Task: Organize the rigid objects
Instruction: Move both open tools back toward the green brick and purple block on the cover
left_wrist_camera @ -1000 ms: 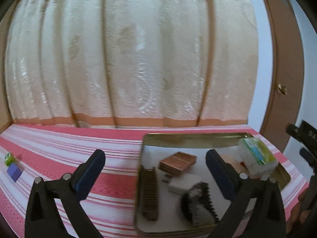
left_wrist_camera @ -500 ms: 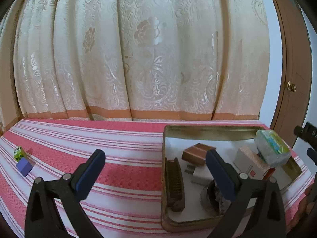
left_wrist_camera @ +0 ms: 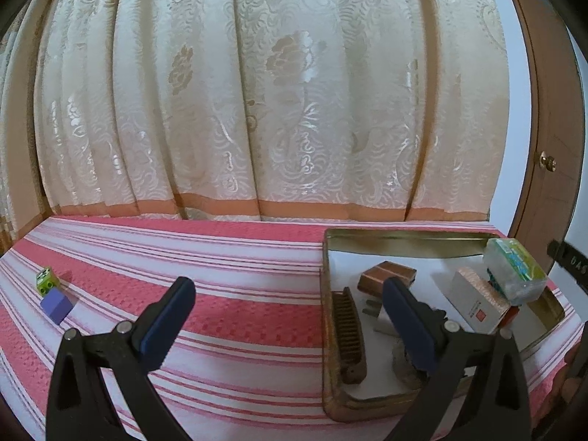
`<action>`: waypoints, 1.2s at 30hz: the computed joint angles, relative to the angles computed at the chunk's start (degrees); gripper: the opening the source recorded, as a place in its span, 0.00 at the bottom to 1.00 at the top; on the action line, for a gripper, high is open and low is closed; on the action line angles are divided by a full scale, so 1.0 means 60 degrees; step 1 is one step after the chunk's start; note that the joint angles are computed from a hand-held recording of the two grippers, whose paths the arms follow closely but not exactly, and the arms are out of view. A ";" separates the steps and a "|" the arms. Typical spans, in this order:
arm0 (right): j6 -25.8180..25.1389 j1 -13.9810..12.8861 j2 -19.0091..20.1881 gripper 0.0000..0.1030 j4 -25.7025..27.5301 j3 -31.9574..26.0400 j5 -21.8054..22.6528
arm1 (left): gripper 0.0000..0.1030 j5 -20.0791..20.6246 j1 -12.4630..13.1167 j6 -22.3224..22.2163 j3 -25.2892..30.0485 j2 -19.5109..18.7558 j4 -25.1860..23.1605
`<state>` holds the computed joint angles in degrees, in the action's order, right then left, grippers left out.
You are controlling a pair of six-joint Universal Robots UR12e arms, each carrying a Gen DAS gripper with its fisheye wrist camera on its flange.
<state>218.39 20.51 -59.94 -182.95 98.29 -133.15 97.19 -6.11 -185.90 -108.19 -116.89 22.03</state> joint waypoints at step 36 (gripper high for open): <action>-0.2226 0.0334 0.0441 0.92 -0.3553 -0.0021 0.1235 | 1.00 0.1012 0.0116 -0.0036 -0.0227 0.0021 0.0548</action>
<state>205.04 22.52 -57.30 -204.27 98.16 -125.74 103.26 -5.42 -186.12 -109.55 -116.76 25.32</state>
